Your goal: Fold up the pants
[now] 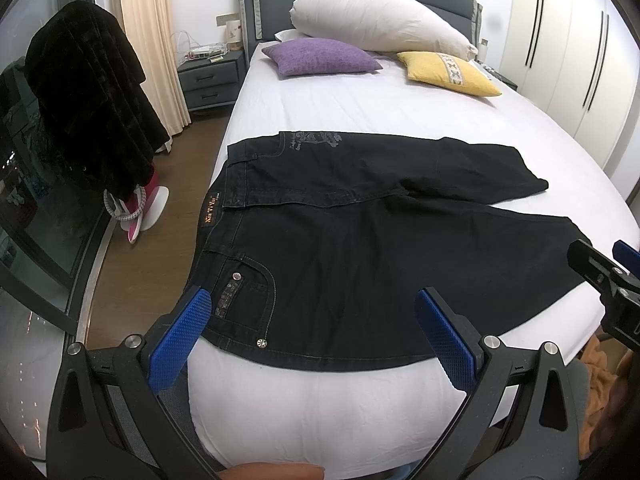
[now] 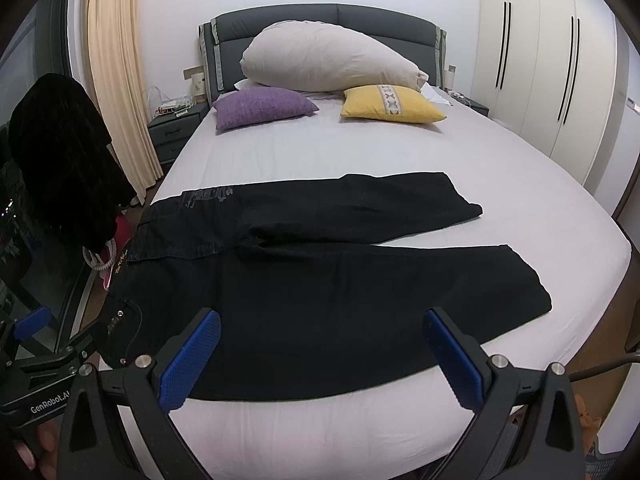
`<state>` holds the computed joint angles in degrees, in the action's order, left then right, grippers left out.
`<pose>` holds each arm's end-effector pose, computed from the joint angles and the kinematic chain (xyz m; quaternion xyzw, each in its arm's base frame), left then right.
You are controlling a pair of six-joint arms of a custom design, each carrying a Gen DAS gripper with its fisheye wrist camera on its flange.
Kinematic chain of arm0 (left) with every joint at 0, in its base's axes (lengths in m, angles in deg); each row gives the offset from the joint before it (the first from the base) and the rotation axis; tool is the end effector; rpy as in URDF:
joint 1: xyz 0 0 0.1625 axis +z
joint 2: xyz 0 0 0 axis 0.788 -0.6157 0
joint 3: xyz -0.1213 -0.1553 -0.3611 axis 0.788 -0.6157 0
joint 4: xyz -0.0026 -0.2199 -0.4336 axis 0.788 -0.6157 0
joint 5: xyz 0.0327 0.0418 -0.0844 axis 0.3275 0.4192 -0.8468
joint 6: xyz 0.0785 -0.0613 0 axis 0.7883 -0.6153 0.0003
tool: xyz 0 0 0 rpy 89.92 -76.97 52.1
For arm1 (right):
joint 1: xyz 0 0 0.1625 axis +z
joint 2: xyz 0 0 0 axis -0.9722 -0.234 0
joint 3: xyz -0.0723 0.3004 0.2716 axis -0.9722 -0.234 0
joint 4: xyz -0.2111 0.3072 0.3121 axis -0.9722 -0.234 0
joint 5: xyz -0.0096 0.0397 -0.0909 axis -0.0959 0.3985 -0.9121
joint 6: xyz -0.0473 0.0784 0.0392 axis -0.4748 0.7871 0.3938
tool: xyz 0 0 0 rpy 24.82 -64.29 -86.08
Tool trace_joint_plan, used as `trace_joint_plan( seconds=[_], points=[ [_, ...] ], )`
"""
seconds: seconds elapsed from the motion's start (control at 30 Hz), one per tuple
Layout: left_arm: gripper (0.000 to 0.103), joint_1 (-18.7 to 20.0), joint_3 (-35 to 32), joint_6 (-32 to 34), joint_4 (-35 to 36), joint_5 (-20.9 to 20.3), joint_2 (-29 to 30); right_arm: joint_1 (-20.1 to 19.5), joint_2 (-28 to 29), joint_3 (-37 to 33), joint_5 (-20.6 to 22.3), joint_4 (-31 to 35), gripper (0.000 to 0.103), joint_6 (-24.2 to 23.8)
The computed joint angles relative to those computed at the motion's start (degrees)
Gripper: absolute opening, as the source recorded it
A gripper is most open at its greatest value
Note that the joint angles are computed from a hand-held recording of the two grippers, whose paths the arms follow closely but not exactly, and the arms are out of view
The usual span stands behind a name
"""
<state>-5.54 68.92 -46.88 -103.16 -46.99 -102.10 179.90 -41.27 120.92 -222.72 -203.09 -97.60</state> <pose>-0.4121 -0.7258 0.1175 0.2847 0.8795 -0.2468 0.2906 0.1675 -0.4941 0.3407 -0.0635 -0.7966 0.4255 0.4247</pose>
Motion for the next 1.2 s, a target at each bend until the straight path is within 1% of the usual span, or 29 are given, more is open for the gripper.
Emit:
trace_joint_plan(
  seconds=[0.87,1.2],
  points=[
    [0.103,0.12,0.17,0.18,-0.08,0.11,-0.04,-0.59,-0.24,1.09,0.38,0.7,0.103,1.06],
    [0.103,0.1,0.14,0.15,-0.01,0.2,-0.01,-0.53,-0.75,1.33,0.24,2.89,0.103,2.57]
  ],
)
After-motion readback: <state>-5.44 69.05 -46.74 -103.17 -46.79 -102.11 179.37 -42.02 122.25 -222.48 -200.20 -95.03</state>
